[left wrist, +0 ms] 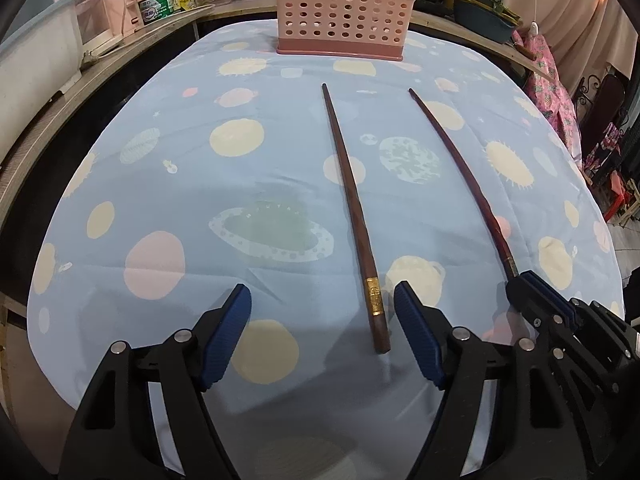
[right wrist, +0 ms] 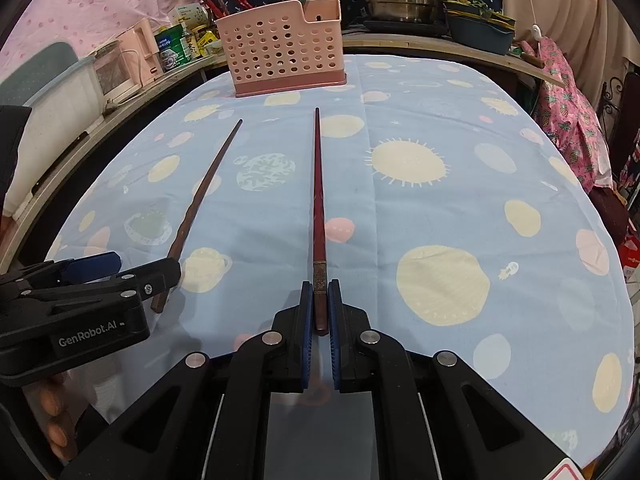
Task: Organize utensils
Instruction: 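Grasp a dark red chopstick with the right tool while the left tool grasps the brown one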
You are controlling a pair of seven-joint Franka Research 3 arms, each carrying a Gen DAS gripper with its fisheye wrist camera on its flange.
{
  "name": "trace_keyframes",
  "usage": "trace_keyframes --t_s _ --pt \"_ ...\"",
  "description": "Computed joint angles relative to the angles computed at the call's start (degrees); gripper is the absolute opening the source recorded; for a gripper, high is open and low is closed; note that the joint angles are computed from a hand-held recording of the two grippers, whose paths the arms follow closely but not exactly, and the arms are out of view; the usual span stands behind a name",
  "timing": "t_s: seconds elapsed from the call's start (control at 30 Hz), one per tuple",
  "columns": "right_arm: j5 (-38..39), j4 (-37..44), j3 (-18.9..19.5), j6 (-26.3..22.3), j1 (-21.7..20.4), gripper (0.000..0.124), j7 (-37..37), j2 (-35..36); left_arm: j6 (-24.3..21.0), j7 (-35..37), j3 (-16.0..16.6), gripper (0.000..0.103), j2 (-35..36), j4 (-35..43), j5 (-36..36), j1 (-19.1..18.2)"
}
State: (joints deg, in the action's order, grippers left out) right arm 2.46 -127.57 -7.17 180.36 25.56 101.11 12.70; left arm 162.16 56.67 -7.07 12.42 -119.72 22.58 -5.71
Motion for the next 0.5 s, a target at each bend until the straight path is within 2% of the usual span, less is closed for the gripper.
trace_keyframes --t_s 0.2,0.3,0.47,0.5 --pt "-0.3 0.0 -0.4 0.0 0.3 0.007 0.2 0.0 -0.2 0.4 -0.1 0.046 -0.3 -0.1 0.1 0.1" --pt "-0.2 0.0 -0.4 0.0 0.3 0.007 0.2 0.0 -0.3 1.8 -0.6 0.036 -0.6 -0.4 -1.4 0.7" --pt "-0.2 0.0 -0.3 0.1 0.2 0.007 0.2 0.0 -0.6 4.6 -1.5 0.012 -0.8 -0.6 -4.7 1.4" --pt "-0.1 -0.1 -0.2 0.1 0.2 0.007 0.1 0.0 -0.6 5.1 -1.6 0.011 -0.9 -0.6 -5.3 1.5"
